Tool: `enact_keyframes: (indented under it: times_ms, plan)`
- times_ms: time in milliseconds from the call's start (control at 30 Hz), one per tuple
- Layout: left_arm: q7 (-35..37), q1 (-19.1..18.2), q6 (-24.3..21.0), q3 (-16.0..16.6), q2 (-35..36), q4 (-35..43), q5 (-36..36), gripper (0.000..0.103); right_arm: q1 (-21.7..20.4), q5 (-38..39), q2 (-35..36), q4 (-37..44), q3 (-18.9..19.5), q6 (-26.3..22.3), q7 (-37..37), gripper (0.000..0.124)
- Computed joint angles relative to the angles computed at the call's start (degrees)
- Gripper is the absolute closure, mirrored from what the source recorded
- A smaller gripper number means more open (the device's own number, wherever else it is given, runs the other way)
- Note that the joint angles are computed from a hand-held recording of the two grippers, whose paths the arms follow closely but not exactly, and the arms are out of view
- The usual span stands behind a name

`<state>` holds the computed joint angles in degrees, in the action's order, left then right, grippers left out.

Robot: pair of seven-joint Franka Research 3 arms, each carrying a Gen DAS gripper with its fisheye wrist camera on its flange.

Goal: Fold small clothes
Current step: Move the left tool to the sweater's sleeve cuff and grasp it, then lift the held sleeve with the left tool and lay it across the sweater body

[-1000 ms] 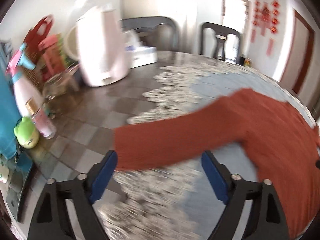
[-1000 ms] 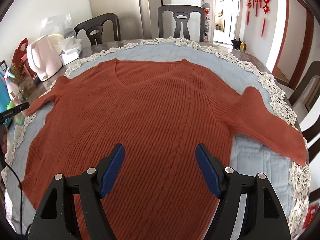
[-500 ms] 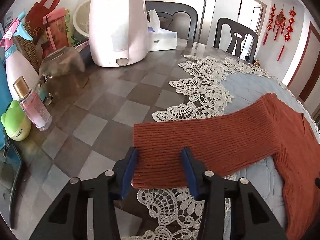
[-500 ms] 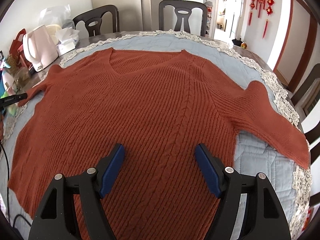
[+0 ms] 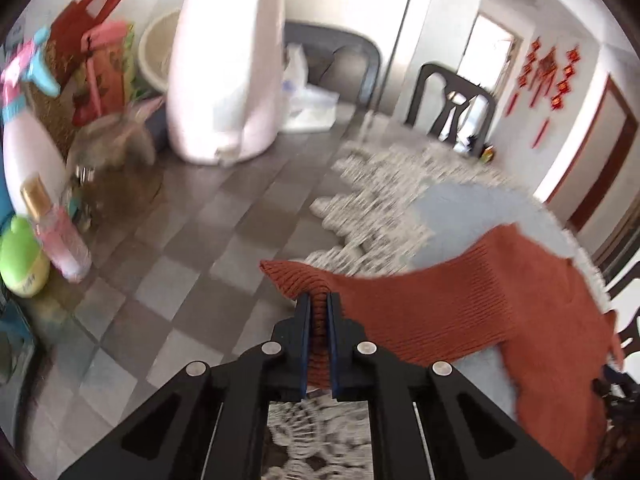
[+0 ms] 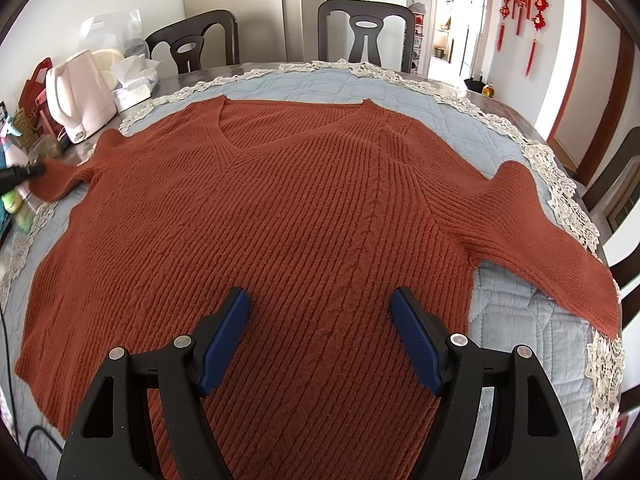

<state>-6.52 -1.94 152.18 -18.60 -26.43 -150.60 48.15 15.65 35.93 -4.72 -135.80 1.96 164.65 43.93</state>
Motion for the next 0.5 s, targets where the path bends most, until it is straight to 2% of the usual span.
enact_keyframes:
  times_ms: [133,233,400,500]
  plan:
    - [1.1,0.1,1.8,-0.8,0.6,3.9,2.3,0.094,0.0,0.0,0.0,0.0,0.0,0.0,0.0,0.050]
    - [2.1,0.4,4.9,-1.7,5.4,9.8,5.3,0.094,0.1,0.2,0.0,0.0,-0.1,0.0,-0.2,0.050]
    - [3.5,-1.8,10.6,-1.8,20.3,23.5,11.4,0.094,0.1,0.1,0.0,-0.1,0.0,0.1,-0.1,0.050]
    - [6.9,-4.6,13.4,-0.7,30.1,31.6,11.0,0.094,0.1,0.3,0.0,0.0,0.0,0.1,-0.1,0.050]
